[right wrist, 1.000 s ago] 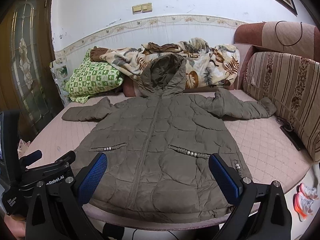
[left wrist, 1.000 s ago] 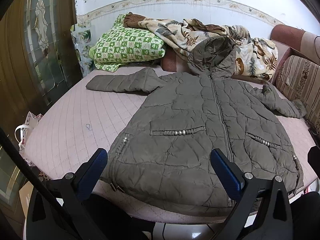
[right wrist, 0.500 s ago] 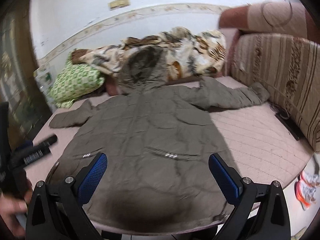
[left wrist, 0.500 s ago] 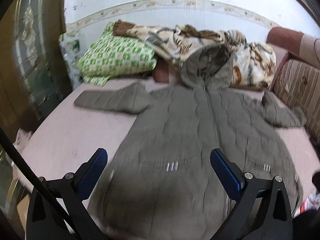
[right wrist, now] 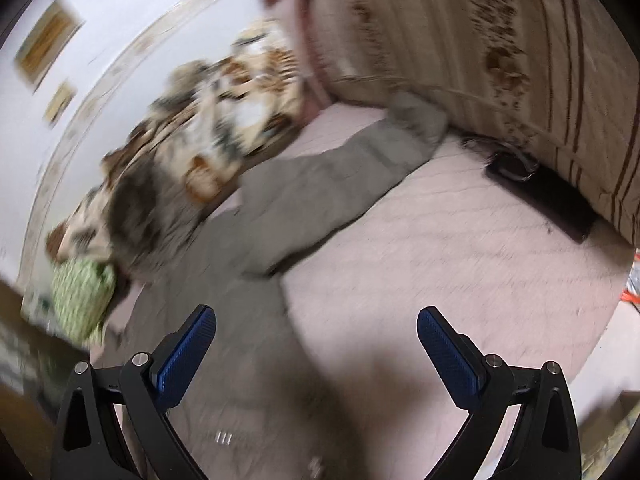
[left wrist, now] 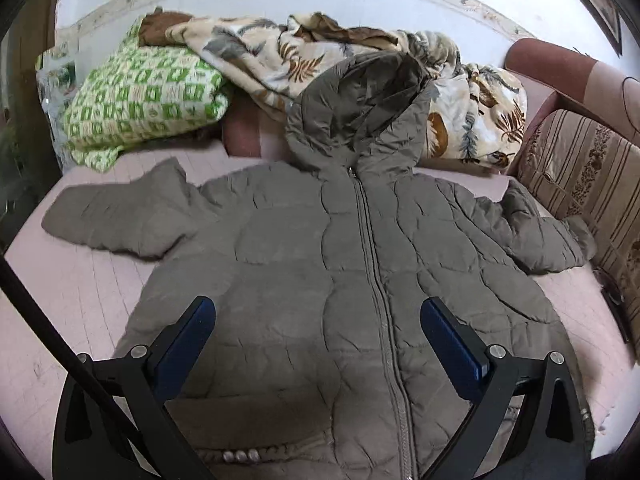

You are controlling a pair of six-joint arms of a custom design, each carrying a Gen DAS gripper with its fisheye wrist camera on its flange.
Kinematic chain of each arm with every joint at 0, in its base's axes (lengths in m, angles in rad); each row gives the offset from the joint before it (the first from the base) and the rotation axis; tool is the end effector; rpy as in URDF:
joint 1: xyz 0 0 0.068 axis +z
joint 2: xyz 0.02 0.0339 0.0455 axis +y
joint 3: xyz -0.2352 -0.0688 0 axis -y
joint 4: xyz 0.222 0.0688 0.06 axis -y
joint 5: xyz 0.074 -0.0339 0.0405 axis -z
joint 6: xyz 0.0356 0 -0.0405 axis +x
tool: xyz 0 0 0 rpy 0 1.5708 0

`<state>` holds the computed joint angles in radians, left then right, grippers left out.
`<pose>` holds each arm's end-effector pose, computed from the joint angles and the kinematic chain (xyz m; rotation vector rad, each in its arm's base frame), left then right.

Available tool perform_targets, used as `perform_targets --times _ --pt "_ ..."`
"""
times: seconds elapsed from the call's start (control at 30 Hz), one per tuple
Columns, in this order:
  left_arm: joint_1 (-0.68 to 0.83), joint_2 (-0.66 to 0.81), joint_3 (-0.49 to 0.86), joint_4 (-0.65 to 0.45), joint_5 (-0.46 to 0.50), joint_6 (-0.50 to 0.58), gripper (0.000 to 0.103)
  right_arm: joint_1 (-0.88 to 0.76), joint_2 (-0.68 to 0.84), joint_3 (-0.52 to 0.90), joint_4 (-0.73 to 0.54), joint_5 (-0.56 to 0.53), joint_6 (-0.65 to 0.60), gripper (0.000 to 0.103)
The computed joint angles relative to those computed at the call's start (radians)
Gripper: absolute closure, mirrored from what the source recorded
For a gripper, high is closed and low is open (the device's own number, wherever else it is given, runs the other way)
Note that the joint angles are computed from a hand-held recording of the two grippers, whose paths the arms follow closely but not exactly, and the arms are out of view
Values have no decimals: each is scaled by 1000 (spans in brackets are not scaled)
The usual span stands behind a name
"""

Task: Fold large clothes
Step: 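Move the right tool to the jacket sleeve cuff and close on it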

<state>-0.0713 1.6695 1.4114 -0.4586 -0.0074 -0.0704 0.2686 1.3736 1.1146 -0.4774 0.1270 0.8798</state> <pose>0.3549 -0.0251 0.2769 -0.0028 2.2883 -0.0653 0.2759 0.0713 0.2719 0.7668 2.2115 0.4383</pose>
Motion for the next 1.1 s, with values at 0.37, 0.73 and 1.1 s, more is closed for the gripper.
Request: perform_targets --times 0.37,0.73,1.1 --pt "12 280 301 -60 -2 57 1 -339 341 269 47 -151 -83 17" --pt "46 412 436 -142 19 -22 1 -485 757 702 -28 -212 -187 41" --pt "17 388 372 -55 3 1 1 -512 976 957 -120 -143 -218 41"
